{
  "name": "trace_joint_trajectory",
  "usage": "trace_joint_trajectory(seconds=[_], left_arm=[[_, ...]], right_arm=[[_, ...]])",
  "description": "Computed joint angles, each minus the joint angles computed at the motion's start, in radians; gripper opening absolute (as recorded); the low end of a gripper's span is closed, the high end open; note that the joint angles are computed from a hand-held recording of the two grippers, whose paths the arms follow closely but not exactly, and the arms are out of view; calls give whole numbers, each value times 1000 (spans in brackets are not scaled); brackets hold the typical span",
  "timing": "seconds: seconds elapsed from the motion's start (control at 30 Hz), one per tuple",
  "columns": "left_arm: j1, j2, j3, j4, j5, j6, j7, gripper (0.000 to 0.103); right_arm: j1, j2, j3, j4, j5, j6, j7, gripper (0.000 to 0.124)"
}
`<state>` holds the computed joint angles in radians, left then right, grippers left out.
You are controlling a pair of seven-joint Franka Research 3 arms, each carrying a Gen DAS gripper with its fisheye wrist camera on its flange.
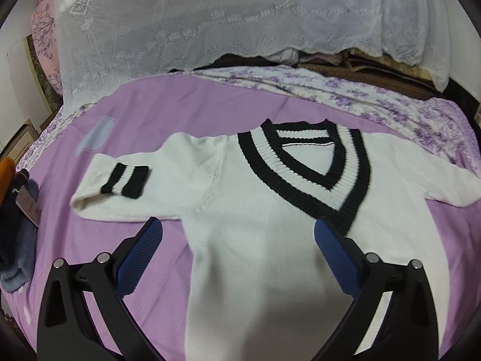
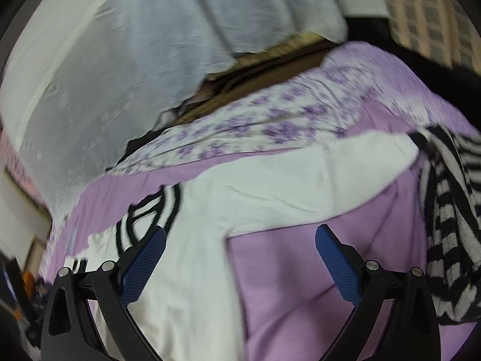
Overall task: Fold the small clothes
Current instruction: 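Move the right tool to the sweater sleeve cuff and grasp it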
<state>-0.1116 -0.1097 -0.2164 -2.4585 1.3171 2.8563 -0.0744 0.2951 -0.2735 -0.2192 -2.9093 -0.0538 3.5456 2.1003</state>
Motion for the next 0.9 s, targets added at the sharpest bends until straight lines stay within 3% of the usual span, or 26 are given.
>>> trace_joint_trajectory(seconds=[0.1, 0.17, 0.23, 0.3, 0.37, 0.4, 0.57, 0.7, 0.9], left_arm=[[3, 93, 18, 62, -56, 18, 50, 99], [-1, 163, 33, 104, -160, 42, 152, 99], [-11, 222, 45, 141, -228, 48, 234, 99], [-37, 289, 59, 190, -277, -11, 280, 99], [-47, 332, 83, 202, -308, 23, 306, 99], [-61, 339, 117, 197, -259, 74, 247, 99], [-86, 314, 133, 183, -299, 73, 285, 99], [-87, 263, 83, 186, -411, 82, 434, 99], [-174, 298, 44, 326, -430, -12, 474, 99]], right_arm=[[32, 42, -125, 12, -96, 23, 97, 100], [46, 76, -204, 28, -196, 43, 192, 100], [46, 111, -251, 45, -277, 59, 274, 100], [44, 158, -295, 70, -370, 69, 376, 100], [30, 202, -324, 93, -468, 81, 485, 100], [19, 244, -349, 120, -564, 97, 586, 99], [-59, 326, -305, 190, -656, 89, 755, 94], [-90, 352, -258, 223, -532, 48, 767, 89], [-167, 421, -201, 278, -413, 73, 779, 76]])
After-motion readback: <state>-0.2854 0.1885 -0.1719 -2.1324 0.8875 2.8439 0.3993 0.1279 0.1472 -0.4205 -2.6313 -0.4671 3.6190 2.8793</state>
